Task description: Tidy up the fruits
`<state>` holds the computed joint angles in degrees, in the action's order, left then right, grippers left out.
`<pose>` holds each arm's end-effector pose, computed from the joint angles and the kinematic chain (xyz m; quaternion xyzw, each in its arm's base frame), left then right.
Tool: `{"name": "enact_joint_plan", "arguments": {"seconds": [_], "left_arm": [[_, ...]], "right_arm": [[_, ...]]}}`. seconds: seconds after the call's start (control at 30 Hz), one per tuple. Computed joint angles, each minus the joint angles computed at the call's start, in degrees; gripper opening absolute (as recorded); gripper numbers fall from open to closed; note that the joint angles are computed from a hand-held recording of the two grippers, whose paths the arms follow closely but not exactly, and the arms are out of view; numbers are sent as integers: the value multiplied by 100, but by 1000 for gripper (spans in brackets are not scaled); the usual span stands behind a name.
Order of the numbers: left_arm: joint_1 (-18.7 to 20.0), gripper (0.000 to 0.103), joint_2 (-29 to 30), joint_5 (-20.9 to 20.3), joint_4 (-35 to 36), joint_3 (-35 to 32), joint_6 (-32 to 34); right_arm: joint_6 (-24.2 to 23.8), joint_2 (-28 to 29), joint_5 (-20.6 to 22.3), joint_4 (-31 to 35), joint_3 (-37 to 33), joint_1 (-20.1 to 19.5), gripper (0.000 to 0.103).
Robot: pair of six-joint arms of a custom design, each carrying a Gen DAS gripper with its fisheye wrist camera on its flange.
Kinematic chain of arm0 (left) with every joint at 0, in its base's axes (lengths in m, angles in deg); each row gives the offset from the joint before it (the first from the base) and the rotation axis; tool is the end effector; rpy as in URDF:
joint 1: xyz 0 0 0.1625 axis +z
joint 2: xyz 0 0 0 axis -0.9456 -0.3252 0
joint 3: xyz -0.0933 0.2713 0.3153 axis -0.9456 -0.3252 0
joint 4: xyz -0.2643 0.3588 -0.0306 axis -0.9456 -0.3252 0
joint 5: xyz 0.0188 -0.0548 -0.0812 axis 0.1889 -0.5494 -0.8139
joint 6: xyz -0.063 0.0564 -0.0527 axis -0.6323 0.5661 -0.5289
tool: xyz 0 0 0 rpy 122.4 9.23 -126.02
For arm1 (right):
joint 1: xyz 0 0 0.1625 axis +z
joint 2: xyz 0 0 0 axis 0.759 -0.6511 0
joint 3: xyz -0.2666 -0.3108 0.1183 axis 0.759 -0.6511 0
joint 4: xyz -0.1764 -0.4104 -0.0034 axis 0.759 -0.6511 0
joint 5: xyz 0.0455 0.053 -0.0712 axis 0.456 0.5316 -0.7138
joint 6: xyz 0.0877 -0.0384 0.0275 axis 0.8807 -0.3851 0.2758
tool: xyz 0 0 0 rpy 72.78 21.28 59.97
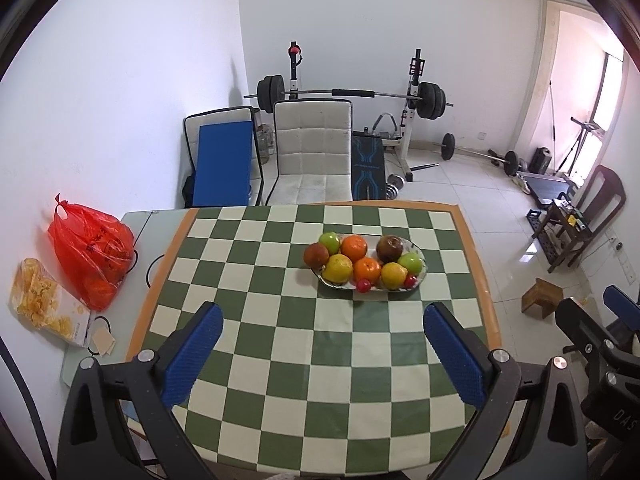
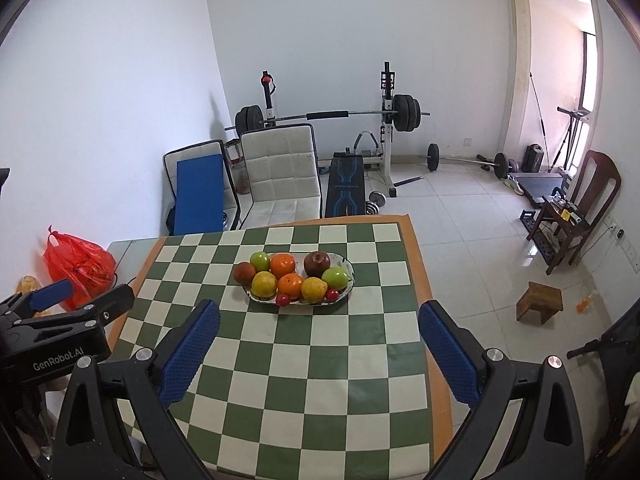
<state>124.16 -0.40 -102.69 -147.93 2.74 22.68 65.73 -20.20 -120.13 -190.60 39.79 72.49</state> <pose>-0.3233 -0.7858 0.4096 0.1699 0.8687 -0.3013 0.3545 0.4992 -0.7017 0.2803 0.0864 -0.8558 0.3907 0.3277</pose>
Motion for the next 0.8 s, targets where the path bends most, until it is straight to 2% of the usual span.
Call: {"name": "enact_joint_plan", "arguments": {"seconds": [0.43, 0.8], "left_arm": [[276, 103, 712, 24, 395, -901, 27], [353, 103, 912, -7, 614, -1170, 24]], "right_arm": [[-240, 734, 124, 370, -1065, -456, 101], [-225, 978, 117, 637, -1409, -615, 101]]}}
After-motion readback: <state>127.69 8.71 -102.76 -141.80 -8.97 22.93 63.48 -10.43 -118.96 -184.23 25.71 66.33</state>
